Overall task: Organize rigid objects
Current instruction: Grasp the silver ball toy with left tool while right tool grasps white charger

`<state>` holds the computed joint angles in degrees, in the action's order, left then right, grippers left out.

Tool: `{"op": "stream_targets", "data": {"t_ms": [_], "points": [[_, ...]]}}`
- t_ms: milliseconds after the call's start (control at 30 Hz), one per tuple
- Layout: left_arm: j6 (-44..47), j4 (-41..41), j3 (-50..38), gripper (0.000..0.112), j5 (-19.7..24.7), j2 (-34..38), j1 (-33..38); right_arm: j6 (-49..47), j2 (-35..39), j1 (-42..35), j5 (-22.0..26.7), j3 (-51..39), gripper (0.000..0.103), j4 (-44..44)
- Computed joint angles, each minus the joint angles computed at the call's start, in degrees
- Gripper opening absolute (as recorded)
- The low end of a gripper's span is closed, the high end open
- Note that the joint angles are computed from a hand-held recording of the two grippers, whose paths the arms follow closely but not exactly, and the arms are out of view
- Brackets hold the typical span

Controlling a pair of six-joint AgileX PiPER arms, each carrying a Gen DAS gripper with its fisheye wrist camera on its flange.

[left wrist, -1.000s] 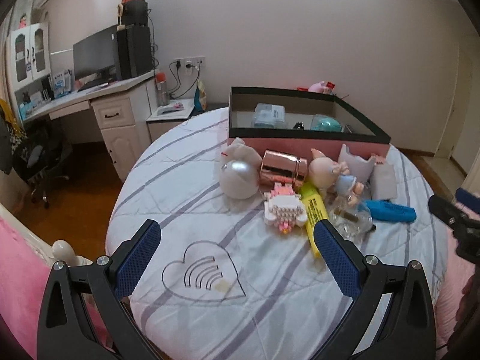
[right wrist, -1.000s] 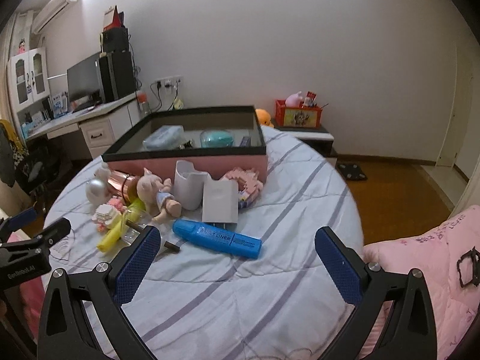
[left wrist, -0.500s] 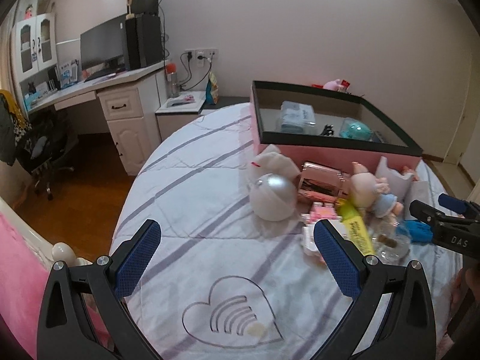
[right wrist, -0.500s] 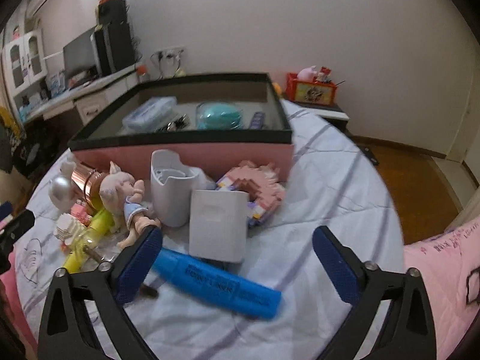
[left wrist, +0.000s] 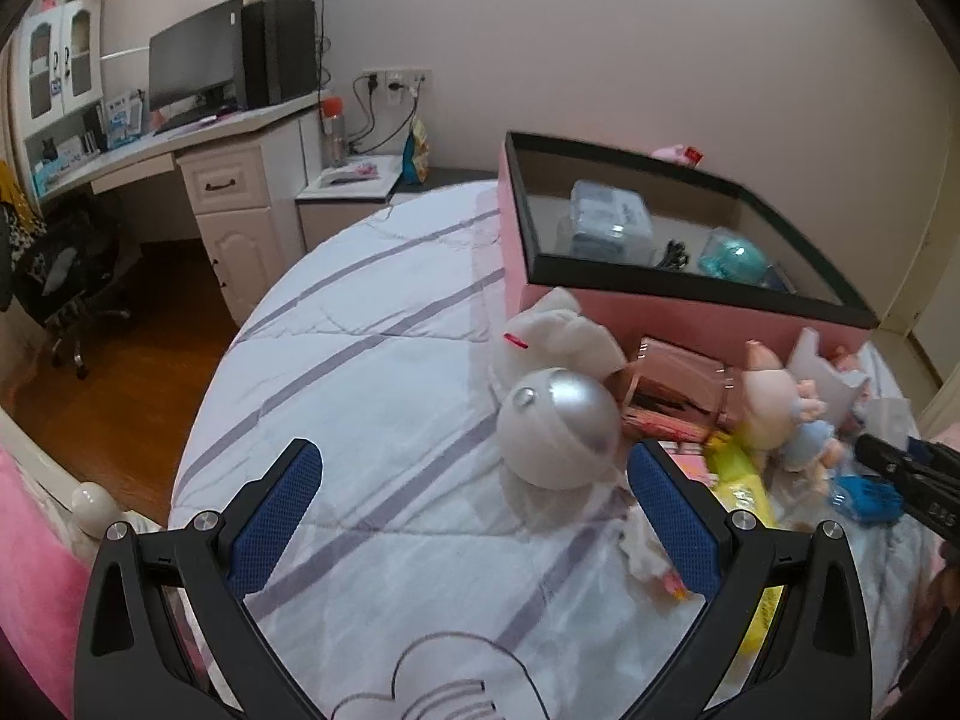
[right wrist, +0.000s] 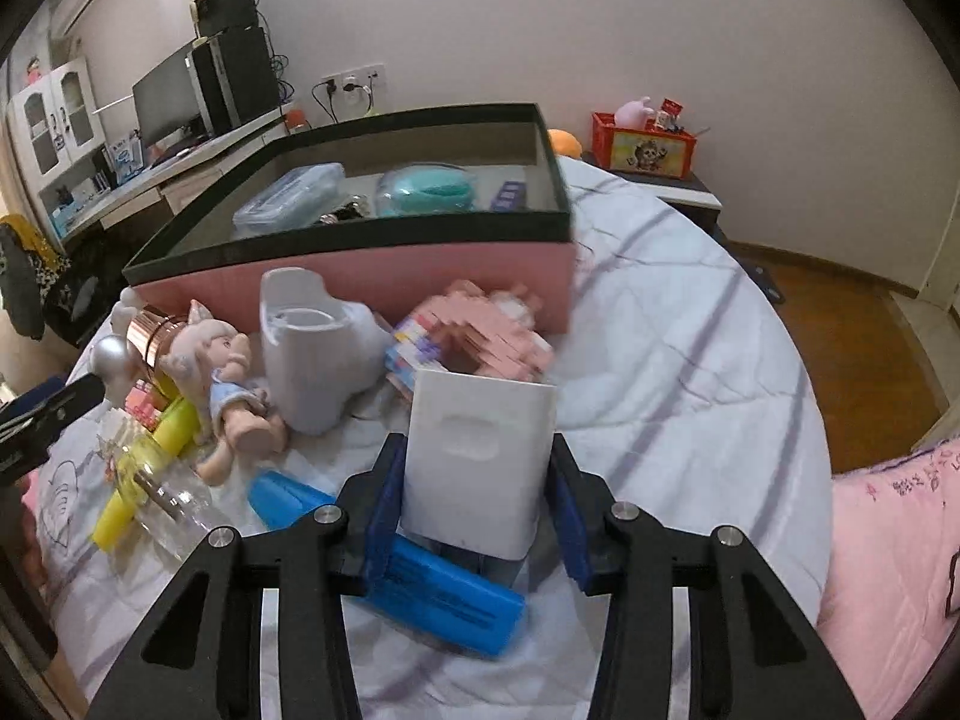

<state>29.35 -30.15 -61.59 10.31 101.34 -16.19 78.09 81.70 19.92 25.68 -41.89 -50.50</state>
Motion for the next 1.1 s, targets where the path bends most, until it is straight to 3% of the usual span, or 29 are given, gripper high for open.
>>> {"op": "stream_targets", "data": {"t_ms": [100,233,300,500,533,633,833,1033,1100], "points": [[-2.8,3.2,-4.1,0.103,4.5,2.6,0.0,-0.7,0.0,-1.1,-1.6,0.2,0.046,0.7],[-18.9,19.8,-9.7,0.103,8.3,5.9,-1.7,-1.9,0.6,-1.8,-2.1,-0.5,0.046,1.6],[-21.3,23.4,-11.6,0.103,9.4,7.3,-2.2,-2.4,0.6,-2.3,-2.7,-0.4,0.046,1.9],[-11.1,16.4,-13.8,0.059,11.2,8.9,-2.2,-2.2,1.3,-2.6,-3.3,-0.5,0.046,1.8],[-8.3,14.4,-13.7,0.047,11.3,8.8,-2.3,-2.0,1.4,-2.5,-3.3,-0.5,0.046,1.7],[-7.9,14.9,-12.4,0.046,10.2,7.9,-2.7,-1.7,1.0,-2.5,-3.6,-0.2,0.045,1.3],[-0.4,7.0,-6.6,0.046,7.7,3.2,-1.4,-0.5,-1.2,-1.3,-3.9,1.4,0.045,0.5],[2.9,5.0,-0.8,0.046,6.8,-3.1,-1.4,1.8,-4.3,2.5,-0.9,1.7,0.042,-1.4],[6.3,2.1,0.5,0.046,6.9,-4.8,-1.4,0.7,-4.8,3.5,-0.2,1.0,0.024,-0.7]]}}
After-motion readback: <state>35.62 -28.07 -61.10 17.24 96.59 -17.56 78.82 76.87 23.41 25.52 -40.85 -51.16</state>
